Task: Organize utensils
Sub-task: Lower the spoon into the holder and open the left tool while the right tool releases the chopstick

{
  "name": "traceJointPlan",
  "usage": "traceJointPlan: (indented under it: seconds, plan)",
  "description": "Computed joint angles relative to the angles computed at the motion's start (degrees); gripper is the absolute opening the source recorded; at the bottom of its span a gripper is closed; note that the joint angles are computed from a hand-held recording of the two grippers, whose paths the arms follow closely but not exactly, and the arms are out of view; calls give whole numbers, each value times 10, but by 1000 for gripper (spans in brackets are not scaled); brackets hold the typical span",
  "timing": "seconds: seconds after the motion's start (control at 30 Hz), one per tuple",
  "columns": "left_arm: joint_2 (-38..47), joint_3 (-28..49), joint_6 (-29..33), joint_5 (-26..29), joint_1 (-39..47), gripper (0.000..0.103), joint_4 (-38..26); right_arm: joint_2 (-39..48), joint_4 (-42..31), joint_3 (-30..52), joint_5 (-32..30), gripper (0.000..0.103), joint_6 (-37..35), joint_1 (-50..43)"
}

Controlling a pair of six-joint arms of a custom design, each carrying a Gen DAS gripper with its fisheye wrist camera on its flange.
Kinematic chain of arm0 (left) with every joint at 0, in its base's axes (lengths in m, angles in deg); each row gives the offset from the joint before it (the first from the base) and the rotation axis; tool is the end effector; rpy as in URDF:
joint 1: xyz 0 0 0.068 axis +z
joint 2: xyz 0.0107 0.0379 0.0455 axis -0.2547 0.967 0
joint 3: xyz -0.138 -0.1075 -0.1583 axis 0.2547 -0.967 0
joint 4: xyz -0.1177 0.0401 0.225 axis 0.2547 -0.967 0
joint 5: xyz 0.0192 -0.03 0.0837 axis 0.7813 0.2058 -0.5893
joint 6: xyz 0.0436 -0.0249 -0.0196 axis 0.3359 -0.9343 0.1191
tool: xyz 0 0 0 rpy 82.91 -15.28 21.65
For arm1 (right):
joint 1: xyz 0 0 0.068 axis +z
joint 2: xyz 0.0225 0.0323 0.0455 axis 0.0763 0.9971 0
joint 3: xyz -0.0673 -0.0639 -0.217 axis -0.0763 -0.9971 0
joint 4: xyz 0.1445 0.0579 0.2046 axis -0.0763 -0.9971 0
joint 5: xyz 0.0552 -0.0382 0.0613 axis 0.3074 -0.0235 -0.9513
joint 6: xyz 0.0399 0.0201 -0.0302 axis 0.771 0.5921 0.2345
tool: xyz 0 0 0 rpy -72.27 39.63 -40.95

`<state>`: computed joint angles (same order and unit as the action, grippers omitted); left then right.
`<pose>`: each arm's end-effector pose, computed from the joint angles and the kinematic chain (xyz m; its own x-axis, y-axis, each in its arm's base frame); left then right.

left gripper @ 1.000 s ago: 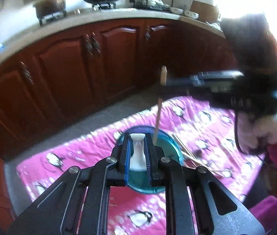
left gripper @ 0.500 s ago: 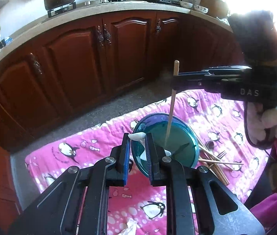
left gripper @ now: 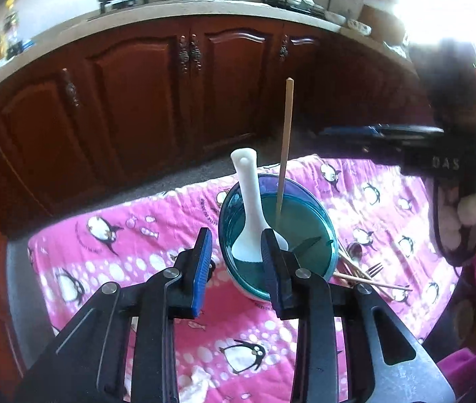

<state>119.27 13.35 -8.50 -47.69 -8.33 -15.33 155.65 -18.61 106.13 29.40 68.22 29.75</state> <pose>0.2459 0.0078 0.2735 -0.5851 0.5073 -0.6326 0.7163 0.6890 -0.1100 0.2711 0.1361 0.2797 -0.8688 0.1491 -0.4721 -0.0968 0.8841 0.4572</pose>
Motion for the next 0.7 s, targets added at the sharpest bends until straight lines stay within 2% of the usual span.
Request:
traceJointPlan:
  seconds: [0.17, 0.3, 0.47, 0.57, 0.7]
  plan:
    - [-13, -7, 8, 20, 29, 30, -26, -36, -21, -28, 9, 29, -9, 26]
    - [-38, -23, 27, 51, 62, 43, -67, -88, -33, -72, 12, 29, 3, 27]
    - [-78, -55, 13, 65, 73, 45, -86, -122, -59, -95, 14, 29, 14, 32]
    - [-99, -72, 16, 80, 88, 45, -113, -127, -53, -98, 12, 29, 27, 54]
    - [-128, -91, 34, 81, 112, 45, -136, -84, -10, -85, 3, 29, 40, 78]
